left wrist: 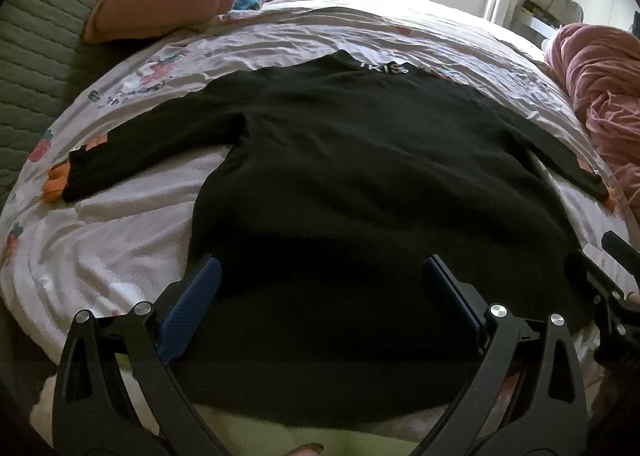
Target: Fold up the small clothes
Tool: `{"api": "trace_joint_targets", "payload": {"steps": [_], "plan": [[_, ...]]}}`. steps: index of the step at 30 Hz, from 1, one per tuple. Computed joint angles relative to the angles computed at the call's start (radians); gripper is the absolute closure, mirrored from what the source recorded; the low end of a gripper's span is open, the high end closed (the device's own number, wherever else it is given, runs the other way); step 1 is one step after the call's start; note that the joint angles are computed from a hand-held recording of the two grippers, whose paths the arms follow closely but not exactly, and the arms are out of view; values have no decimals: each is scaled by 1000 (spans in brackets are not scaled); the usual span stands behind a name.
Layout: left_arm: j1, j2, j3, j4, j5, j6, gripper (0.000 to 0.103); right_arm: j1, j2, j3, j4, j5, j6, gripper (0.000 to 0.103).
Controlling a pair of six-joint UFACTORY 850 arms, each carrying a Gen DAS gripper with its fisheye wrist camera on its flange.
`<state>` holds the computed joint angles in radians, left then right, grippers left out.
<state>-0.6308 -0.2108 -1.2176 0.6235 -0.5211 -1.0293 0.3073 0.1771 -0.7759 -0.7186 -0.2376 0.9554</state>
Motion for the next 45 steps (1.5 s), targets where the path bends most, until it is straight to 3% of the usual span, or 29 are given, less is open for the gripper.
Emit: {"api": "trace_joint_targets", "payload": {"steps": [6, 15, 18, 31, 36, 45], "plan": [[35, -38, -62, -119, 33, 116, 9, -30, -38, -39, 33, 37, -29, 4], [60, -106, -177, -172, 15, 182, 9, -70, -98, -102, 189, 75, -179, 4], [71, -127, -212, -207, 12, 215, 9, -78, -116, -130, 136, 85, -132, 4], [91, -238, -369, -330, -33, 348, 9, -140, -183, -221, 200, 95, -170, 4], [87, -282, -436, -363, -45, 403, 9, -174, -199, -238, 23, 85, 15, 4], [96, -373, -558, -470, -77, 513, 9, -247, -242, -268, -86, 44, 163, 4]]}}
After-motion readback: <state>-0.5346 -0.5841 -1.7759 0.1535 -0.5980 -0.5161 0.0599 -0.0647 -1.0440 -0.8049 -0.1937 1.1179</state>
